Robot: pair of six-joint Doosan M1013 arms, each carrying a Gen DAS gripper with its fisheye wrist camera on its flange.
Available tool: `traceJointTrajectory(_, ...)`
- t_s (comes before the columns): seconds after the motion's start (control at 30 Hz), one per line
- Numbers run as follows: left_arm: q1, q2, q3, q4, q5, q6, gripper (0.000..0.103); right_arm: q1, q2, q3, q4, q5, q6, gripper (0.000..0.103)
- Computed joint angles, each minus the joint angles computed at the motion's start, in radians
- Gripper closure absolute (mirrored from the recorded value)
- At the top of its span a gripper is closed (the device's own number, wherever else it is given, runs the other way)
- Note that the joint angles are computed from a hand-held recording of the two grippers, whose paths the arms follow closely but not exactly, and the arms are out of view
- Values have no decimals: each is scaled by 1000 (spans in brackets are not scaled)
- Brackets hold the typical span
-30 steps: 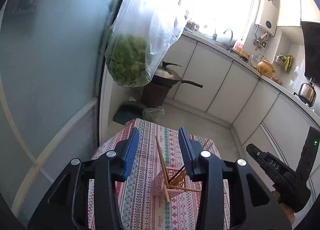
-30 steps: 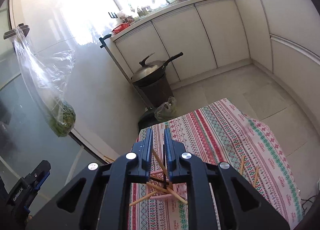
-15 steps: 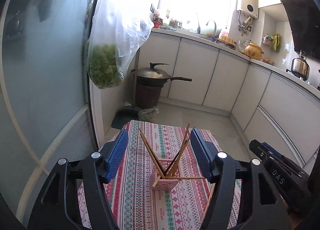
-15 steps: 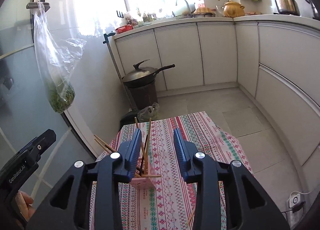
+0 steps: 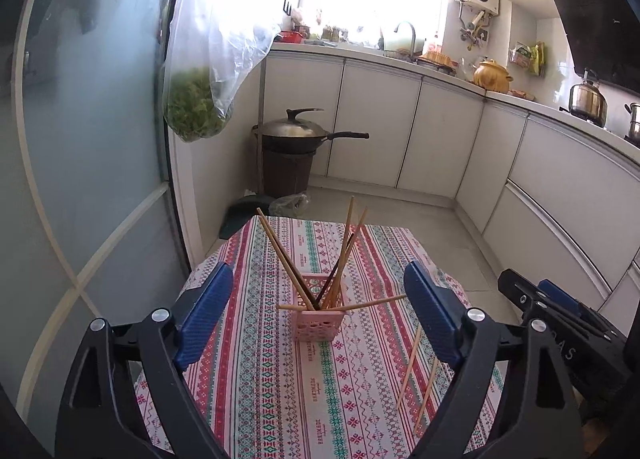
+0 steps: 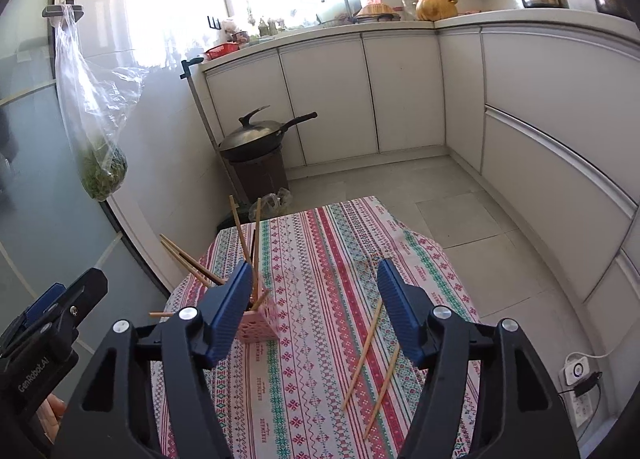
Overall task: Organize utensils
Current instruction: 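Move both tools back toward the last two chopsticks, then grasp a chopstick with the left tool while the right tool grasps the other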
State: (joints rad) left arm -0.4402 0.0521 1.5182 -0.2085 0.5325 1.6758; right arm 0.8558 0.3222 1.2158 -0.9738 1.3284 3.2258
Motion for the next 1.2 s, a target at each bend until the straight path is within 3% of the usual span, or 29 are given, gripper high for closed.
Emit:
traceJointTrajectory(0.07, -5, -4, 9, 2, 1, 2, 16, 4, -6, 12, 7, 17, 16, 30)
traceJointTrajectory(0.23, -19, -20, 38, 22, -3, -3, 8, 12, -23, 46, 29, 45, 49, 25)
traceJointTrajectory(0.4, -31, -20, 47, 37, 30, -5, 7, 13, -42, 83, 63, 56, 89, 17)
traceJointTrajectory(0.67, -46, -13, 58, 42, 76, -5, 7, -11, -91, 168, 161, -16, 138, 9)
traceJointTrajectory(0.77, -54, 2, 59, 27, 134, -1, 7, -31, -116, 197, 194, -30, 178, 9)
traceJointTrajectory(1.07, -132, 138, 16, 53, 437, 75, 7, -118, -205, 326, 313, -134, 351, 8)
traceJointTrajectory(1.2, -173, 207, -42, 50, 492, 115, 7, -151, -251, 408, 373, -219, 456, 9)
